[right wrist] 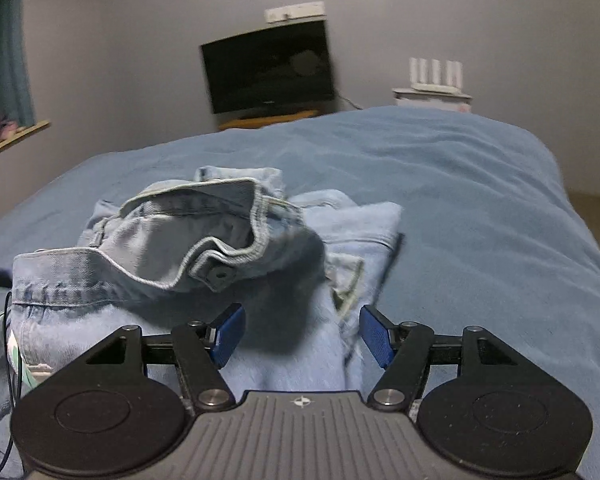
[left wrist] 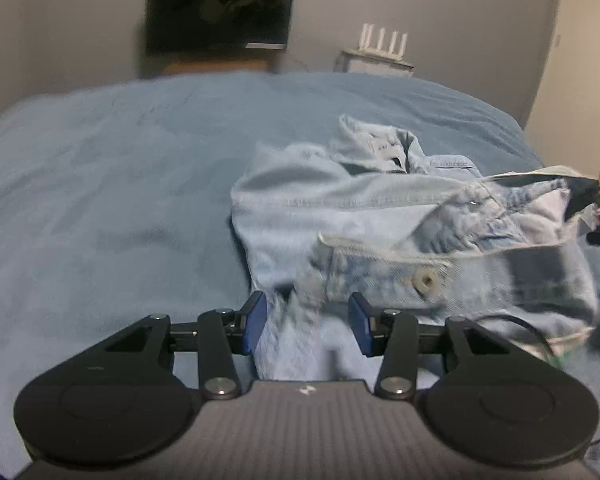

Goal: Fold large clothes

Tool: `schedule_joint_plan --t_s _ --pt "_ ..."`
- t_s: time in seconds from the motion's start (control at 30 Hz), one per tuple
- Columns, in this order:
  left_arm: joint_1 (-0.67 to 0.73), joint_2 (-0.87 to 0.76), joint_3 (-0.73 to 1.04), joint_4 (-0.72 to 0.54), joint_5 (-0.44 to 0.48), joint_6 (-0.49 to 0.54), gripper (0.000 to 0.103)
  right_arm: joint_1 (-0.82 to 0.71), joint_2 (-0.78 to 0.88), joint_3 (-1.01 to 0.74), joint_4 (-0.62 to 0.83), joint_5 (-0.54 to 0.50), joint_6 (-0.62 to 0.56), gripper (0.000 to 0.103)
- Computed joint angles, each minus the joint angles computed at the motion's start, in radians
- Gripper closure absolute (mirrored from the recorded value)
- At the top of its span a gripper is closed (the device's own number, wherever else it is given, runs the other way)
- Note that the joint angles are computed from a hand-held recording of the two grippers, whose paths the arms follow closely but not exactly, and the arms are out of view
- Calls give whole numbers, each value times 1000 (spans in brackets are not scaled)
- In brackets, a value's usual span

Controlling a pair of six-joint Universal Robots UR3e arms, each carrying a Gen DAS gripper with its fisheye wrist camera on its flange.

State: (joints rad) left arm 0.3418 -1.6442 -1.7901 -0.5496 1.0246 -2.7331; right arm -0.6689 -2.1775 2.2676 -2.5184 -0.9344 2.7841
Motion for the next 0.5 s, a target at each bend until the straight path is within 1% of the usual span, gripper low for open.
schedule_joint_plan --t_s 0.03,0.07,0.13,0.17,0.2,0.23,0.3,0.33,0.4,0.5 --pt "-14 -39 16 46 14 18 60 -3 15 5 -23 17 -13 35" --pt "-20 -72 32 71 7 35 60 -6 32 8 -45 33 -22 34" --pt "-14 -126 74 68 -57 84 60 -39 46 16 -40 109 -78 31" --pt "-11 -156 102 52 -92 108 58 -54 52 14 -22 143 -112 27" --pt "-9 -184 138 18 -125 141 49 -64 74 -3 -10 165 -139 25" --pt "-9 -205 165 -6 -148 170 37 -71 86 -10 1 186 -162 21" --pt "-5 -236 204 -54 -199 227 27 -93 112 -25 19 247 -196 17" --pt "4 -240 216 -93 -233 257 25 -99 131 -34 24 278 -202 15" --pt "10 -273 264 -167 -282 294 24 -111 171 -56 51 339 -223 14" --pt "-2 -322 340 -287 -307 356 23 -101 240 -73 14 375 -225 14"
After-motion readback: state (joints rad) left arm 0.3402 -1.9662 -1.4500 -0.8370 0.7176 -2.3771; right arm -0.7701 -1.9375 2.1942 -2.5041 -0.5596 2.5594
